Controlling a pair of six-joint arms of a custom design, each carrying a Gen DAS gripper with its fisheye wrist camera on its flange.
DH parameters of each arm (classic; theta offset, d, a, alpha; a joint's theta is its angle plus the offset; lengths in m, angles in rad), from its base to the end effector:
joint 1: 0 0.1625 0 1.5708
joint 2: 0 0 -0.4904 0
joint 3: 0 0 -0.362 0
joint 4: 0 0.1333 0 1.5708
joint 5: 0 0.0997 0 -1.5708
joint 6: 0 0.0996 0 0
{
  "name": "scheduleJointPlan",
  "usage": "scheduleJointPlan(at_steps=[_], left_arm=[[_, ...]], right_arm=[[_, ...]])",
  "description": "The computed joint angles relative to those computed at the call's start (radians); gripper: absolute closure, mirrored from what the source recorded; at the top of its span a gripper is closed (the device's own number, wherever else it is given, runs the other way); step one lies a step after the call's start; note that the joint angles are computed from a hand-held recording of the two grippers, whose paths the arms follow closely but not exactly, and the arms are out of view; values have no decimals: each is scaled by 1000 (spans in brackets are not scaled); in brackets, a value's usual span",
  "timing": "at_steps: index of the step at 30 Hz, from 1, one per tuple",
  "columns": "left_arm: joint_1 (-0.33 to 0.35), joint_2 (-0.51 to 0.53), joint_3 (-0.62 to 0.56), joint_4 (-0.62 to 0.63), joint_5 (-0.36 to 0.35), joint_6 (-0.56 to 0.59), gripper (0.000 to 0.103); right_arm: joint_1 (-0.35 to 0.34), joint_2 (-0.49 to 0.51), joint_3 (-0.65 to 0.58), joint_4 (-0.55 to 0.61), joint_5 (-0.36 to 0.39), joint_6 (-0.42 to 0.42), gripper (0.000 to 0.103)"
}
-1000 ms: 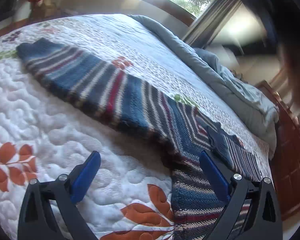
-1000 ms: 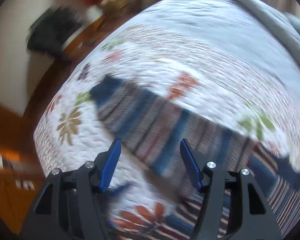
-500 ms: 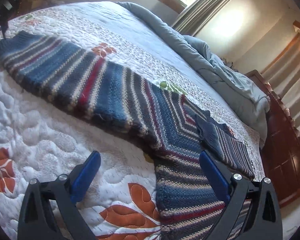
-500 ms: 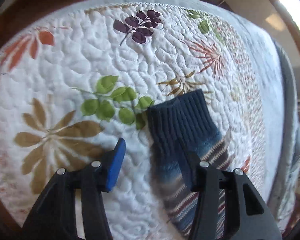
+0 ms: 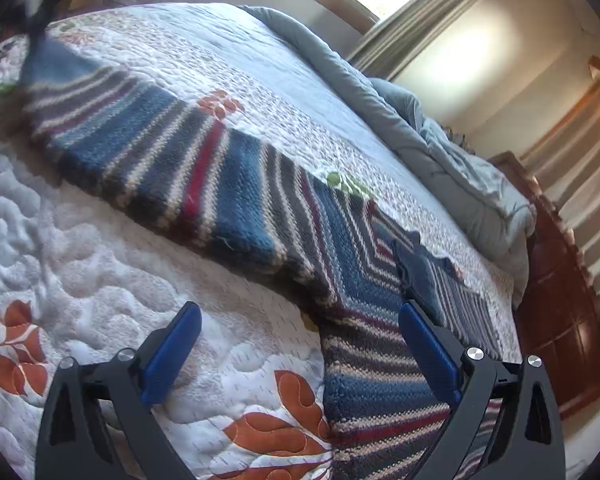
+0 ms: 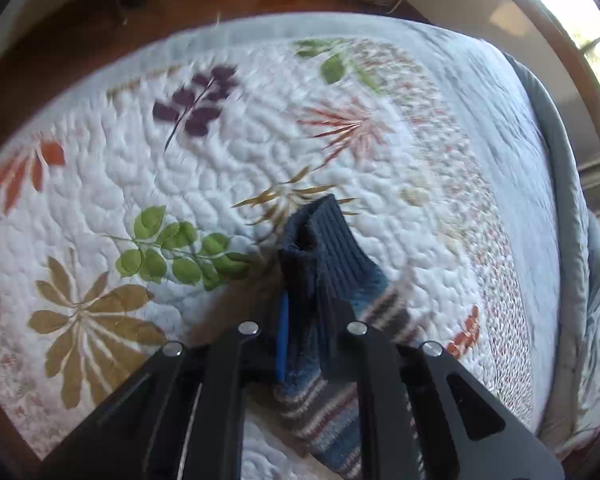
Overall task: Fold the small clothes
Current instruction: 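Grasp the other sleeve cuff with the right gripper and lift it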
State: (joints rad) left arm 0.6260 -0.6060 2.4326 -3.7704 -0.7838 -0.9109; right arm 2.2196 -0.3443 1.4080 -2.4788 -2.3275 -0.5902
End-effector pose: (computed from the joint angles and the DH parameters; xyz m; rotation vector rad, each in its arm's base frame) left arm -0.2290 -0.4171 0.0625 -0.1657 2.7036 -1.2027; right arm 0.4896 -0.5382 -0.0754 1.4400 -1.8923 -0.1576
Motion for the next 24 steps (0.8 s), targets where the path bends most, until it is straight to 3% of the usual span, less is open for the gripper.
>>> scheduleJointPlan(at_steps=[3,7,10,16,24], left_arm=[[-9,22,28,-135,25,20,4],[-2,81,62,-439,-21,90,4],[6,103,78,-541,-22,87,4],[16,127,87,-629,-29,85,4],[8,122,57,-540,-40,109,4]], right_arm=[[-17,-80,-10,34,57,47,92],[-48,-210,13,44,115,90,93],[-79,-313,36,38,148,98,93],[-181,-504,83,42,205,132,93],[-393,-724,186,42,328,143,93]])
